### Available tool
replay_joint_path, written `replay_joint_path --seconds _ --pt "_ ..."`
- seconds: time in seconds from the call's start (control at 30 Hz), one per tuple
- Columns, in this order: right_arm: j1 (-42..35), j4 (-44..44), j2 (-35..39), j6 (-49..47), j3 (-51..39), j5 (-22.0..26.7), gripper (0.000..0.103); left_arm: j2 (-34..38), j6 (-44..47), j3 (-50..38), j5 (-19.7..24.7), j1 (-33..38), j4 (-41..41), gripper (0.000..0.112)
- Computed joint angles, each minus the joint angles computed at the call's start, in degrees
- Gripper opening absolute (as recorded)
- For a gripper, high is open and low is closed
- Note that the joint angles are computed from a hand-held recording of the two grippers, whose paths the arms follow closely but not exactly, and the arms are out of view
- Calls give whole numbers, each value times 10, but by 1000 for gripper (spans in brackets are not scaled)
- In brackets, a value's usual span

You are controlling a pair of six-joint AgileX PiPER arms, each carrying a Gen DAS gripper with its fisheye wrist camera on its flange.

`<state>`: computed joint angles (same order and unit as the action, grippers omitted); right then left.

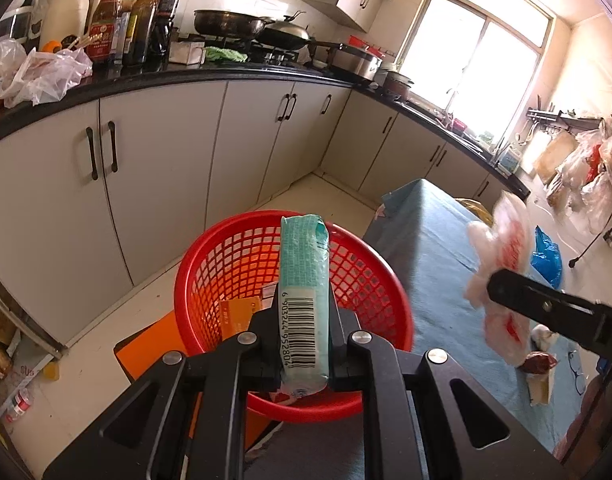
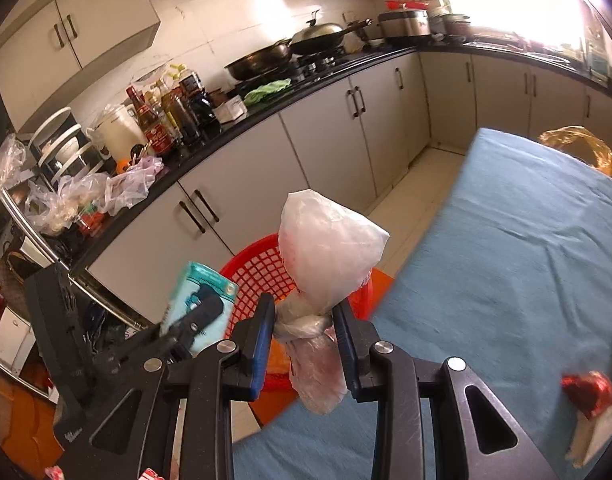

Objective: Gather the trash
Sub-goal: 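Open both tools to drop the wipes pack and bag into the basket, then move both tools back over the table toward the remaining trash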

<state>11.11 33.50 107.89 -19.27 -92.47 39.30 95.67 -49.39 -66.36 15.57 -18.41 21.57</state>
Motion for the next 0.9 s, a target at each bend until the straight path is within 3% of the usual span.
replay_joint_path --seconds 0.1,0.17,0.27,0.33,0.53,0.63,0.73,0.83,0.9 --pt "14 -17 39 26 -47 9 36 15 45 -7 -11 15 -44 15" --pt "20 -25 73 38 -89 25 54 23 52 -9 -15 20 -54 25" --pt "16 -20 87 39 -104 28 54 23 51 -4 -21 19 -49 32" --pt "7 -4 78 23 -90 26 54 18 49 4 -28 19 -47 48" --pt "-33 57 -29 -54 55 -37 54 -19 -87 37 -37 -16 78 50" --pt "-66 109 -94 -115 143 -56 59 -29 -168 40 -25 -55 157 61" --pt "-110 157 -160 -185 233 -75 59 -29 -247 31 5 -114 245 63" --pt "-168 197 -211 -243 303 -75 59 -13 -264 7 31 -171 276 68" --pt "-223 236 -235 -289 340 -51 60 6 -251 -17 48 -207 272 69"
